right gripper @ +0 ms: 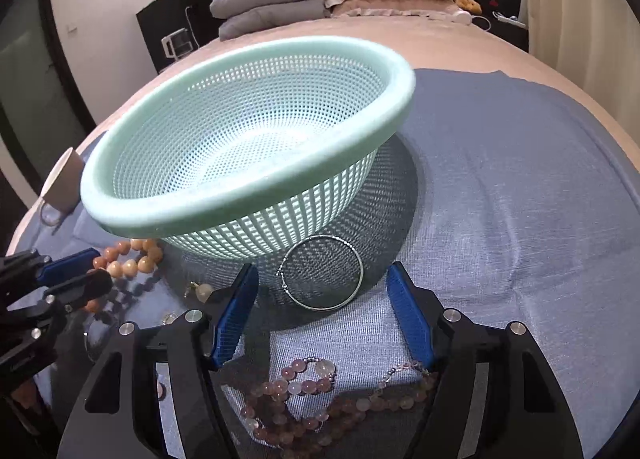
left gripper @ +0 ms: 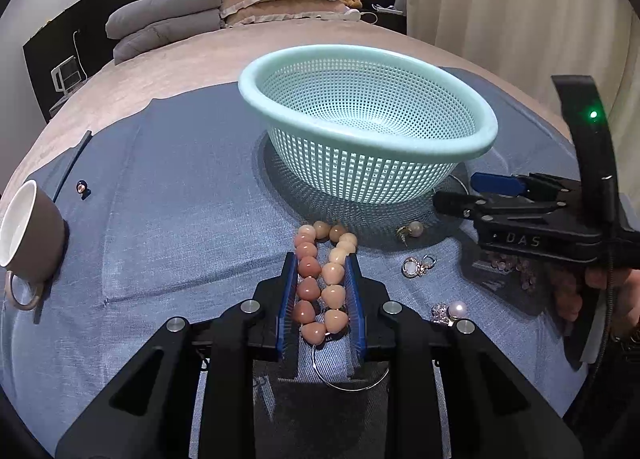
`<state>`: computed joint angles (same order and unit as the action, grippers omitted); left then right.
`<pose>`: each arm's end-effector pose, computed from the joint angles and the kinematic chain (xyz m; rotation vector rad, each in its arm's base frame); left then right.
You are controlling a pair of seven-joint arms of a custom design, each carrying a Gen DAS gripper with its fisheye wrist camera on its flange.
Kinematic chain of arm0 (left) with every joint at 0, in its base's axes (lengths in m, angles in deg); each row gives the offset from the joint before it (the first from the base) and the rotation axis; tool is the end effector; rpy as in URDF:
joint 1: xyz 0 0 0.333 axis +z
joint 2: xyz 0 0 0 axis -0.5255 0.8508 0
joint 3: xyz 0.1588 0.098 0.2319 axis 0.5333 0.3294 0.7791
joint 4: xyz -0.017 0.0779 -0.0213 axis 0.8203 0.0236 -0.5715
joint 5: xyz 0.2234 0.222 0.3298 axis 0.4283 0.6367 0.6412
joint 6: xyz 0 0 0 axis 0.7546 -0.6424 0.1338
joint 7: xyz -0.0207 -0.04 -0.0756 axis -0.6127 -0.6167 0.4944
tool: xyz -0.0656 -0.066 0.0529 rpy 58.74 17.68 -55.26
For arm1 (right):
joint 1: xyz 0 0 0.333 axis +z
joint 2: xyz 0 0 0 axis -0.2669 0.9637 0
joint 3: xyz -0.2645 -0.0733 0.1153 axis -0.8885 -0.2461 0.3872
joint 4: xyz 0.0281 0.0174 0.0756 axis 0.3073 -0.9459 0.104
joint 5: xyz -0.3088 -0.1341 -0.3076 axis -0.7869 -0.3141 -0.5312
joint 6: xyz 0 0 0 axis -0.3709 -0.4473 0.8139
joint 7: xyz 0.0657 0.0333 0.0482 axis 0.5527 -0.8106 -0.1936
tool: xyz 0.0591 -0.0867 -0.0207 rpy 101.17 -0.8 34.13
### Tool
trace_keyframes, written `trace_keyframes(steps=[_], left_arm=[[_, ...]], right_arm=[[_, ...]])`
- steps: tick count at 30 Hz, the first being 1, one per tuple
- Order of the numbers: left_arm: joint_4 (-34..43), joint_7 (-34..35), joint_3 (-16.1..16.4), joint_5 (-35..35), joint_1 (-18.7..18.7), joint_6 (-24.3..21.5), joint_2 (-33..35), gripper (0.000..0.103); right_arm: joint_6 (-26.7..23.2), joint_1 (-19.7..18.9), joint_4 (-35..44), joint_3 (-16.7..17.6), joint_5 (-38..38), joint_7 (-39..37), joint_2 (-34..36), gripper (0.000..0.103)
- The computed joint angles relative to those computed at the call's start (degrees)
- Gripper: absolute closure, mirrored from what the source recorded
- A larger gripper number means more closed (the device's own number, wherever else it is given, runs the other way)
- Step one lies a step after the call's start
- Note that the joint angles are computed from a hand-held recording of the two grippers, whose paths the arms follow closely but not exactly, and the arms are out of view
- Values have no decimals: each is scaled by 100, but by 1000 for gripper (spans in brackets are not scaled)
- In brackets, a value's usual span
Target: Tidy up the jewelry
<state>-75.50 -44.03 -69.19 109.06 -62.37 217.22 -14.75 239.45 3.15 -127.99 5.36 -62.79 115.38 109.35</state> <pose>0.6175 -0.4275 0.3598 -1.8165 1.7302 -0.6965 0.7464 0.3805 0.3647 -2.1207 1.2397 -0.3138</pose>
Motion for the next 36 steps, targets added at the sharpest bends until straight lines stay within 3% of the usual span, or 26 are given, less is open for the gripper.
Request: trace_keyframes(steps=[1, 3, 11, 19, 23, 25, 27, 30, 32, 34, 36], left_arm=[[9, -20, 23, 60, -32, -71, -24, 102], [-27, -54, 19, 140, -28, -51, -86, 102], [-175, -233, -6, 272, 79, 247, -155, 100], [-177, 41, 61, -265, 196, 772, 39, 50], [13, 218, 187, -203, 95, 778, 215, 40], [117, 293, 257, -198, 53, 803, 326, 28], [282, 558, 227, -382, 64, 614, 469, 23], [470, 829, 261, -575, -7, 380, 629, 23], [526, 902, 292, -605, -56, 286, 646, 40], [492, 863, 326, -634, -71, 258, 609, 74], [416, 896, 296, -734, -14, 324, 551, 78]], right_arm=[[0, 83, 16, -99, -93, 88, 1, 44], [25, 138, 8, -176, -180, 203, -10, 60], [163, 45, -243, -76, -195, 165, -159, 62], [467, -93, -799, 45, -145, 22, -503, 61], [473, -229, -945, 214, 16, -177, -611, 61], [528, -250, -1065, 243, 71, -256, -704, 61], [584, -303, -1227, 297, 150, -355, -826, 61], [632, -417, -1410, 422, 347, -555, -984, 61], [687, -485, -1586, 491, 482, -683, -1122, 61], [734, -525, -1679, 534, 590, -808, -1208, 61], [837, -546, -1815, 562, 675, -921, -1315, 61]])
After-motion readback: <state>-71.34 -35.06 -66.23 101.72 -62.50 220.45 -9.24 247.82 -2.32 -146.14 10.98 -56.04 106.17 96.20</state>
